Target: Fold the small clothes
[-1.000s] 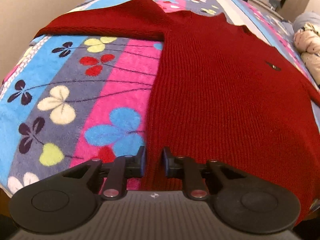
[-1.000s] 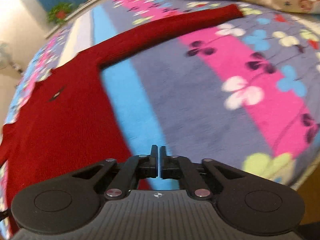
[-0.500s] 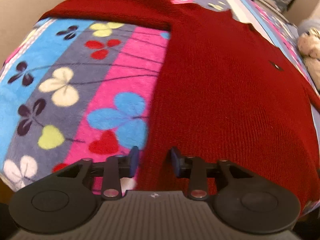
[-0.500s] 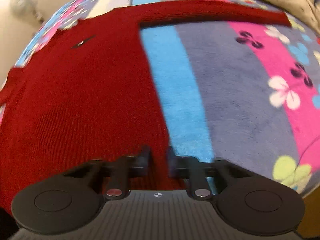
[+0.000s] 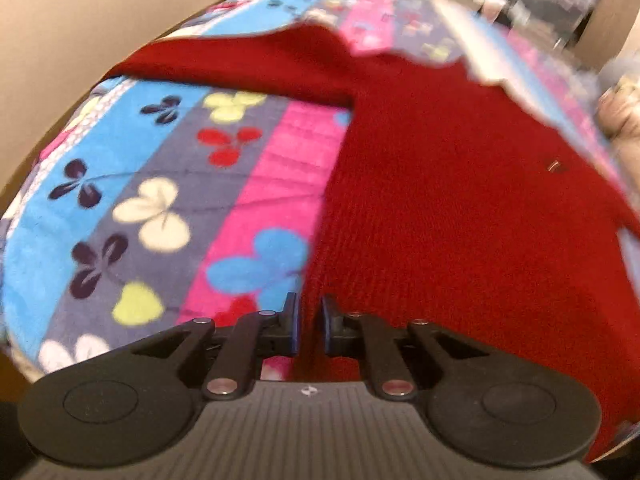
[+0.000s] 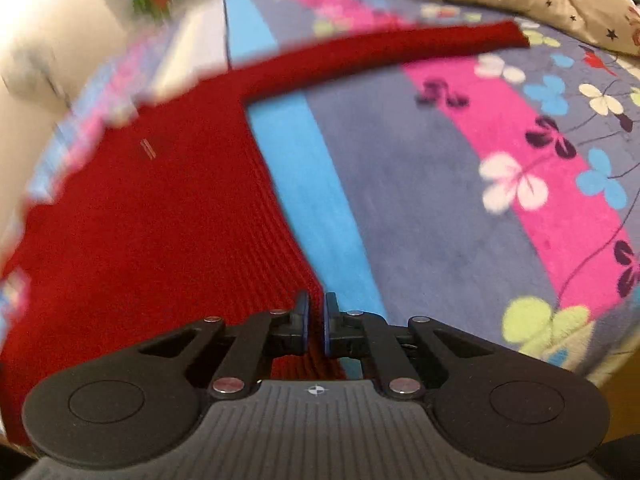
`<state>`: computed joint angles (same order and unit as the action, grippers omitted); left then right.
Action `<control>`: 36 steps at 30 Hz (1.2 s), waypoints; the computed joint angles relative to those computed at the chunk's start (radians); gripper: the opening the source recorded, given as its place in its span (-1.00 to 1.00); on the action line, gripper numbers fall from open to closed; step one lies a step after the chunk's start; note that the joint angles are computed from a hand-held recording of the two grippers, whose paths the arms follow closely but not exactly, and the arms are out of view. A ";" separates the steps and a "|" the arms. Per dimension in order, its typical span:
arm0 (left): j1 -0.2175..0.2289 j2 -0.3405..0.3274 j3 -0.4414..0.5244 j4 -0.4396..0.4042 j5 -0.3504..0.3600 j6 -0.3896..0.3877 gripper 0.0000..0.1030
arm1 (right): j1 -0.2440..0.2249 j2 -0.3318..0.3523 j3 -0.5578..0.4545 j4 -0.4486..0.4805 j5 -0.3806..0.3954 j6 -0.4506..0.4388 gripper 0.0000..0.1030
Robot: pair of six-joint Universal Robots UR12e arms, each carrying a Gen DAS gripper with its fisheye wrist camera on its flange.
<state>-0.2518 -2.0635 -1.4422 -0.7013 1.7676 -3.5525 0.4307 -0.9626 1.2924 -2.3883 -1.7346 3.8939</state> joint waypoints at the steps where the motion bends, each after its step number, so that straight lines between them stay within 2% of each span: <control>1: -0.004 0.001 -0.005 0.027 0.023 0.012 -0.72 | 0.012 0.008 -0.017 0.016 -0.055 -0.024 -0.86; 2: -0.010 0.005 -0.016 0.076 0.041 0.030 -0.70 | 0.029 0.015 -0.031 0.019 -0.136 -0.050 -0.86; 3: -0.017 0.008 -0.029 0.142 0.055 0.065 -0.65 | 0.044 0.018 -0.032 -0.019 -0.207 -0.094 -0.81; 4: -0.020 0.014 -0.043 0.195 0.052 0.101 -0.57 | 0.052 0.019 -0.023 -0.082 -0.236 -0.135 -0.80; 6: -0.024 0.014 -0.051 0.247 0.028 0.163 -0.46 | 0.053 0.015 0.004 -0.211 -0.193 -0.200 -0.79; 8: -0.024 0.011 -0.048 0.228 -0.030 0.200 -0.45 | 0.045 0.012 0.015 -0.247 -0.114 -0.212 -0.77; 10: -0.015 0.015 -0.052 0.213 -0.123 0.195 -0.45 | 0.041 0.010 0.011 -0.203 -0.086 -0.181 -0.73; 11: -0.012 0.017 -0.055 0.215 -0.169 0.200 -0.45 | 0.038 0.008 0.010 -0.184 -0.080 -0.162 -0.61; 12: -0.010 0.018 -0.058 0.214 -0.218 0.221 -0.44 | 0.034 0.005 0.013 -0.171 -0.069 -0.140 -0.41; 13: -0.013 0.021 -0.060 0.206 -0.252 0.249 -0.43 | 0.030 0.001 0.017 -0.157 -0.050 -0.115 -0.32; 14: -0.018 0.018 -0.059 0.194 -0.284 0.285 -0.43 | 0.026 -0.001 0.018 -0.141 -0.037 -0.097 -0.20; 16: -0.030 0.010 -0.057 0.167 -0.346 0.391 -0.43 | 0.026 0.001 0.013 -0.093 -0.024 -0.092 -0.19; 19: -0.064 0.006 -0.077 0.187 -0.370 0.583 -0.43 | 0.029 0.027 -0.036 0.028 -0.008 -0.118 -0.19; 22: -0.102 -0.002 -0.099 0.227 -0.334 0.721 -0.42 | 0.030 0.035 -0.053 0.071 0.000 -0.117 -0.19; 26: -0.151 -0.004 -0.142 0.297 -0.269 0.809 -0.41 | 0.029 0.031 -0.049 0.067 0.002 -0.113 -0.19; 27: -0.165 -0.004 -0.155 0.316 -0.248 0.853 -0.27 | 0.029 0.031 -0.047 0.065 0.002 -0.114 -0.19; 28: -0.176 -0.008 -0.161 0.335 -0.232 0.888 -0.03 | 0.029 0.030 -0.046 0.064 0.003 -0.115 -0.19; 31: -0.212 -0.028 -0.172 0.386 -0.156 0.983 0.37 | 0.026 0.030 -0.046 0.063 0.008 -0.114 -0.19; 33: -0.225 -0.042 -0.182 0.426 -0.121 1.040 0.46 | 0.026 0.031 -0.047 0.064 0.010 -0.116 -0.19; 35: -0.238 -0.055 -0.193 0.477 -0.076 1.106 0.46 | 0.025 0.032 -0.049 0.065 0.010 -0.117 -0.19; 36: -0.242 -0.061 -0.197 0.501 -0.060 1.131 0.37 | 0.025 0.032 -0.050 0.065 0.011 -0.116 -0.19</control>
<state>-0.4934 -2.1242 -1.6392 -0.2003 1.7075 -2.4215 0.4560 -0.9308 1.2427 -2.3230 -1.7239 3.7783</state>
